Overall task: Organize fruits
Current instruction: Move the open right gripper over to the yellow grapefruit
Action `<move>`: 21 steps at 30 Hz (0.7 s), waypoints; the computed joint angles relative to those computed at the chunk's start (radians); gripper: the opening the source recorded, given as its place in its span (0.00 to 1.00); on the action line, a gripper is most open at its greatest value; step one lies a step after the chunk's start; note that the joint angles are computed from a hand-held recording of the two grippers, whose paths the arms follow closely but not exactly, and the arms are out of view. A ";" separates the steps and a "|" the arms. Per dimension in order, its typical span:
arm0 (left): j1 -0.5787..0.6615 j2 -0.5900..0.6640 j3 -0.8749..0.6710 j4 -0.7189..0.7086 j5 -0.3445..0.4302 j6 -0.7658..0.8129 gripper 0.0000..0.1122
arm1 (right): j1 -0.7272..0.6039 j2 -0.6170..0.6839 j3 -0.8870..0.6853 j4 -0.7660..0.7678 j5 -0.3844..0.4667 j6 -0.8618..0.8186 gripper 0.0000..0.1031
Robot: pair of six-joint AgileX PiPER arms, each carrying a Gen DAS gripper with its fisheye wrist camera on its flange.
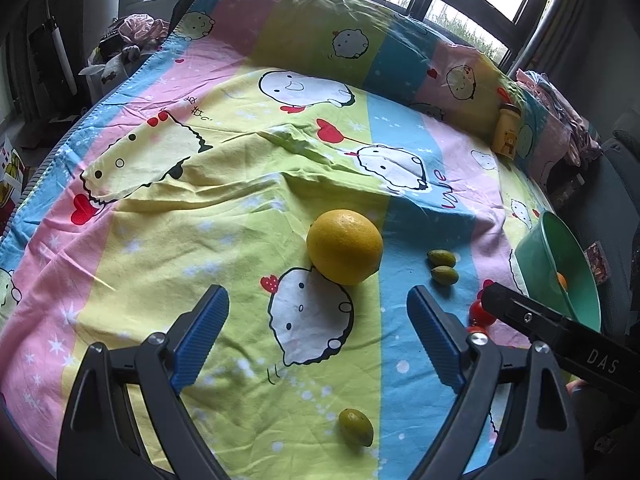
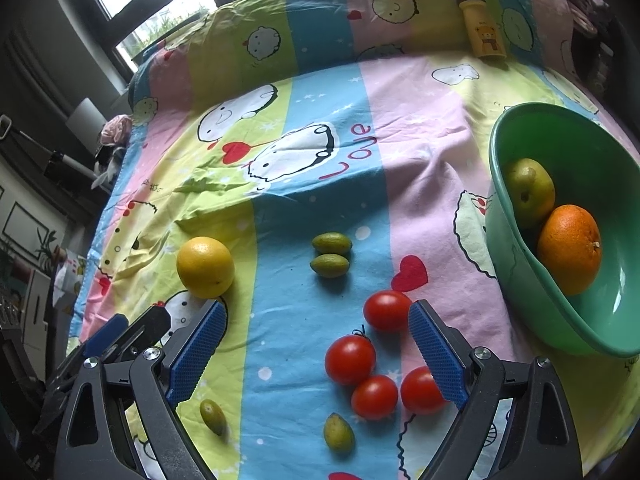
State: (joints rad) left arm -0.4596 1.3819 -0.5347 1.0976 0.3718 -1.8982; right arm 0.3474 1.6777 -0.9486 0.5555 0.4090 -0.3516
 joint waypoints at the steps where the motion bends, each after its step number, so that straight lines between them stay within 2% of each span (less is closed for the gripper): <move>1: 0.001 0.000 0.000 0.000 -0.003 -0.001 0.81 | -0.001 0.001 0.000 -0.004 0.000 0.004 0.90; 8: 0.001 0.000 0.000 -0.004 -0.020 0.012 0.81 | -0.006 0.000 0.000 0.000 0.002 -0.002 0.90; 14: -0.007 0.011 -0.009 -0.031 -0.019 0.048 0.81 | -0.031 -0.004 0.001 0.064 0.023 -0.066 0.90; 21: -0.003 0.034 -0.023 -0.090 -0.059 0.130 0.80 | -0.057 -0.002 0.000 0.109 0.040 -0.110 0.90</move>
State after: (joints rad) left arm -0.4626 1.4162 -0.5577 1.0081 0.3129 -1.7677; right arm 0.2907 1.6756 -0.9490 0.6642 0.4493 -0.4613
